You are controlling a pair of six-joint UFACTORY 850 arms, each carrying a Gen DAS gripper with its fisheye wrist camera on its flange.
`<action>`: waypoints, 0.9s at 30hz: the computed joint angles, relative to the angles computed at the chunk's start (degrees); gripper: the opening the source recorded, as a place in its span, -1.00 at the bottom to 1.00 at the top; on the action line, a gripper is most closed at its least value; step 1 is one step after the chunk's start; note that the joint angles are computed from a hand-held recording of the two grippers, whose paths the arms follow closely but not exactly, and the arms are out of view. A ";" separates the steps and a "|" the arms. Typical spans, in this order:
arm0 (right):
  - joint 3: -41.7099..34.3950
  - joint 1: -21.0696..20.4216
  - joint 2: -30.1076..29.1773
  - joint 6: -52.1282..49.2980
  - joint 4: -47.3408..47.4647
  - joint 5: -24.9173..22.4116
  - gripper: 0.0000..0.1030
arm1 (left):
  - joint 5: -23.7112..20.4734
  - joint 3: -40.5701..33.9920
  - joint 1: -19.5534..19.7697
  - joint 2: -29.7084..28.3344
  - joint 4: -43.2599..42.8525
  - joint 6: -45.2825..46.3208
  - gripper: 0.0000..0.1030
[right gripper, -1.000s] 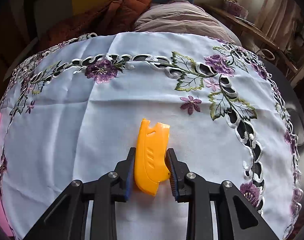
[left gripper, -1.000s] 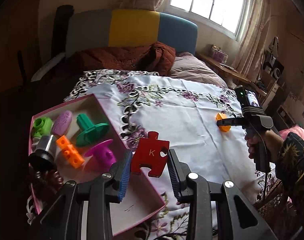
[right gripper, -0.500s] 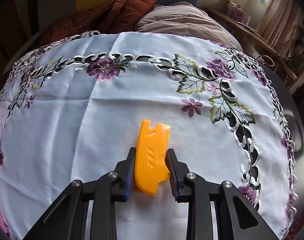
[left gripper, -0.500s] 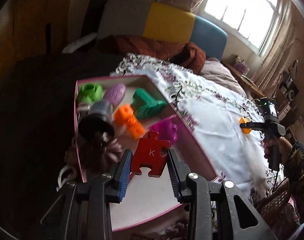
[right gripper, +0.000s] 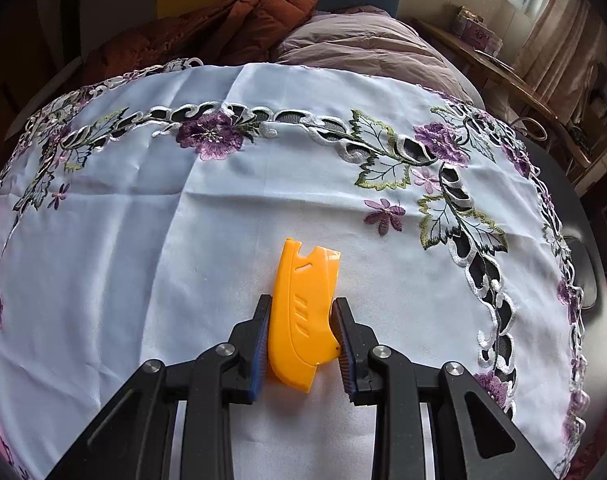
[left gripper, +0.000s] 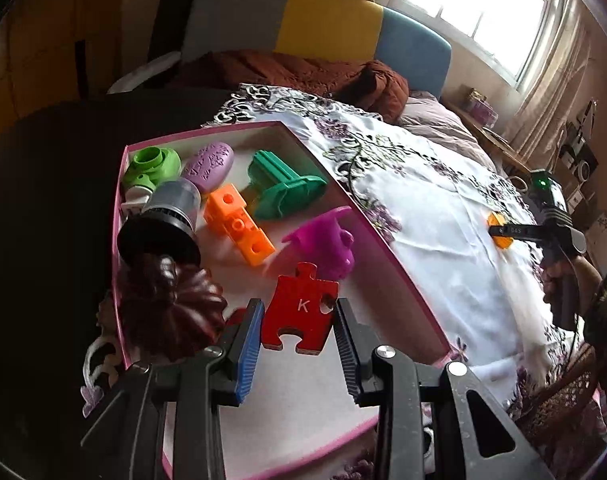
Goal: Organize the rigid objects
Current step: 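Carry the red puzzle piece into the tray and open the left gripper, then carry the yellow-orange block into the tray and open the right gripper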
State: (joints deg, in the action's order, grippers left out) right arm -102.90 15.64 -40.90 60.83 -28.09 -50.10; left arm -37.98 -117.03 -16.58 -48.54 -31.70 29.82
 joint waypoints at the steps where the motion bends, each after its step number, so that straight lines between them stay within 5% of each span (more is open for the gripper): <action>1: 0.00 0.00 0.00 0.00 0.00 0.00 -0.42 | -0.35 -1.04 -0.02 -0.73 0.64 -0.92 -0.31; 10: -0.39 0.07 -0.22 -0.39 -0.09 -0.50 -0.42 | 0.32 -5.25 -1.07 -4.08 5.53 -3.87 -0.31; 27: -0.86 0.30 -0.56 -0.84 -0.69 -1.24 -0.42 | 7.05 2.59 -0.64 2.76 9.26 -7.15 -0.29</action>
State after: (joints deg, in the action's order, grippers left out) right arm -103.77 15.93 -41.46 59.99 -28.78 -51.35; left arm -30.94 -114.44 -17.22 -45.79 -22.44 22.67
